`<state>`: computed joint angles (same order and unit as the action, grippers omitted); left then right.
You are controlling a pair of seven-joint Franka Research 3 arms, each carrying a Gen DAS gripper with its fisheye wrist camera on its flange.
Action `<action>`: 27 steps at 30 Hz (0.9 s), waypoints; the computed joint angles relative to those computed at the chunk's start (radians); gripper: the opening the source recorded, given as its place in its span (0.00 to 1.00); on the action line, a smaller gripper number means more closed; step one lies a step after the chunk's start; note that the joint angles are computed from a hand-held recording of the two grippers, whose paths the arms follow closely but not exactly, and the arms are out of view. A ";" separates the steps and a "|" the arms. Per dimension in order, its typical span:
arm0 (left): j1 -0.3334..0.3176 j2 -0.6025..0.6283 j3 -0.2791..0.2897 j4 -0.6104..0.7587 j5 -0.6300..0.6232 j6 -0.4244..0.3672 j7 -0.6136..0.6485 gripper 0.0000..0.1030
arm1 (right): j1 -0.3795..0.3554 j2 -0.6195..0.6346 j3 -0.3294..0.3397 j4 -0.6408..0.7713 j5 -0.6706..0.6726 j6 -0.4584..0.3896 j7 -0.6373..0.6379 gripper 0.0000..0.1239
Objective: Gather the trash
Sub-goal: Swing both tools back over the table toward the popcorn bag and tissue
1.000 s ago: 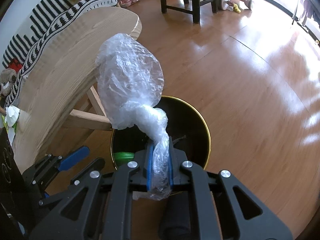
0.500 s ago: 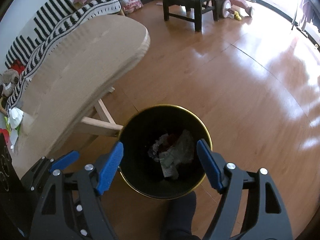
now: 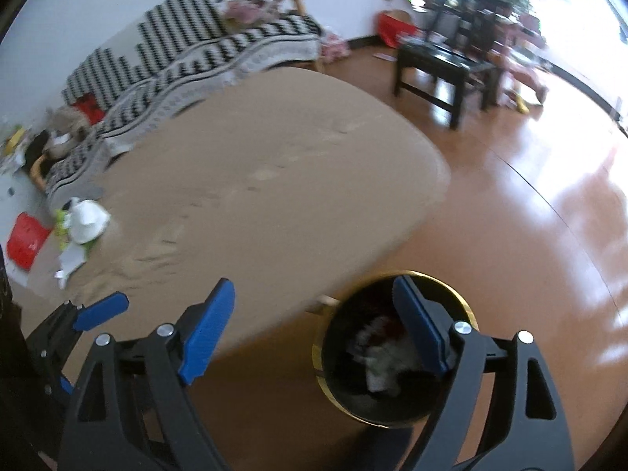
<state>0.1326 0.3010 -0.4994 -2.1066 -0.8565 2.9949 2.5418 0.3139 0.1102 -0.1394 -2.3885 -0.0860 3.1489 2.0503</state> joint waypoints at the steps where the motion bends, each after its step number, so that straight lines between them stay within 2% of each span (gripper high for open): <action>1: 0.008 -0.007 0.012 -0.002 0.001 0.004 -0.009 0.90 | -0.006 0.015 0.028 0.026 0.022 -0.003 -0.017 0.66; 3: 0.037 -0.024 0.033 -0.006 -0.015 0.011 -0.017 0.90 | -0.057 0.051 0.128 0.084 0.127 -0.010 -0.109 0.66; 7: 0.090 -0.047 0.069 -0.014 -0.060 0.037 0.000 0.90 | -0.071 0.136 0.222 0.226 0.249 -0.045 -0.215 0.66; 15: 0.163 -0.069 0.155 -0.025 -0.113 0.082 0.034 0.90 | 0.003 0.331 0.294 0.527 0.356 -0.115 -0.354 0.68; 17: 0.180 -0.056 0.181 -0.009 -0.080 0.075 0.015 0.90 | 0.028 0.393 0.299 0.618 0.368 -0.140 -0.379 0.68; 22: 0.163 0.018 0.269 0.072 0.120 0.077 -0.166 0.91 | 0.049 0.536 0.324 0.829 0.411 -0.208 -0.438 0.68; 23: 0.176 0.027 0.262 0.079 0.136 0.079 -0.176 0.91 | 0.054 0.573 0.327 0.886 0.417 -0.227 -0.445 0.68; 27: 0.153 0.117 0.311 0.187 0.264 0.058 -0.285 0.91 | 0.071 0.673 0.329 1.039 0.441 -0.273 -0.466 0.68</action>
